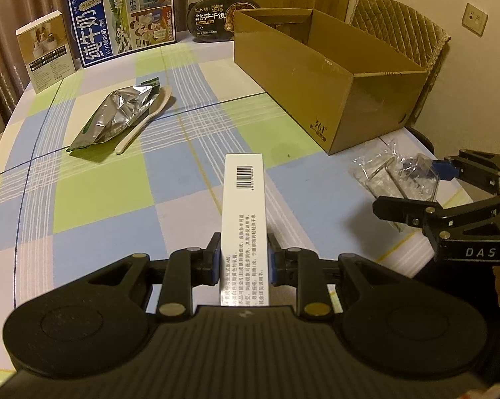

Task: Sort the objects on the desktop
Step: 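Carry the white box and soap rack with both tools over the cardboard box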

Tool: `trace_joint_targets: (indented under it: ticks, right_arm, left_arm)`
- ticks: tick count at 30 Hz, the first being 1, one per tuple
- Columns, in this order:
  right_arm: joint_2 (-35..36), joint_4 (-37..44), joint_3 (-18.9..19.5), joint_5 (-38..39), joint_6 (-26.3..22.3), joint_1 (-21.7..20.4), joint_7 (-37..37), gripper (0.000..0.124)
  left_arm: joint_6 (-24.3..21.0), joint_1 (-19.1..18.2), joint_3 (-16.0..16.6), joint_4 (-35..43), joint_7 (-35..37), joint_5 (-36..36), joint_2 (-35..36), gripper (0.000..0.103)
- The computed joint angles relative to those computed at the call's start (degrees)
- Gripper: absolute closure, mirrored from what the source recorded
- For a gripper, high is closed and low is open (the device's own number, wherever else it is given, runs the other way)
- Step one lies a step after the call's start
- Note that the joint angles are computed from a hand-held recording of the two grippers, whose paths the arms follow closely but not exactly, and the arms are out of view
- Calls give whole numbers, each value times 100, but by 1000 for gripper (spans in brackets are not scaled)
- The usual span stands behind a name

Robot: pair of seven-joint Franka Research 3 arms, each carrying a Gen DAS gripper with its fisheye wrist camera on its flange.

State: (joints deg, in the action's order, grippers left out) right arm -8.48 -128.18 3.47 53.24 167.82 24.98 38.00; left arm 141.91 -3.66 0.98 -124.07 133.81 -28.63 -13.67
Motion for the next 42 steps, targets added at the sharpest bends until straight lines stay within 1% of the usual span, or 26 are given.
trace_joint_targets:
  ticks: [11, 16, 22, 28, 33, 36, 40, 42]
  right_arm:
    - [-83, 30, -83, -173, 150, -106, 185, 56]
    - [-95, 153, -160, -354, 228, -228, 413, 56]
    - [-28, 413, -300, -340, 297, -321, 299, 56]
    - [266, 910, -357, -229, 250, -509, 86, 56]
    - [597, 1393, -287, -204, 148, -752, 2, 56]
    - [822, 1681, -215, -388, 72, -916, 228, 56]
    - [1129, 2043, -143, -859, -79, -1120, 737, 56]
    - [1268, 2207, -99, -998, -122, -1202, 843, 56]
  left_arm:
    - [-84, -50, -72, 188, -23, -81, 105, 82]
    - [-112, -108, -154, 454, -51, -224, 265, 82]
    - [-117, -172, -340, 934, -135, -392, 568, 82]
    - [-132, -221, -581, 1542, -171, -531, 937, 82]
    - [-178, -214, -803, 2116, -332, -518, 1328, 82]
    - [-225, -183, -936, 2487, -453, -459, 1601, 82]
    - [-251, -138, -1112, 2907, -643, -350, 1927, 82]
    - [-269, -114, -1193, 3099, -736, -305, 2082, 82]
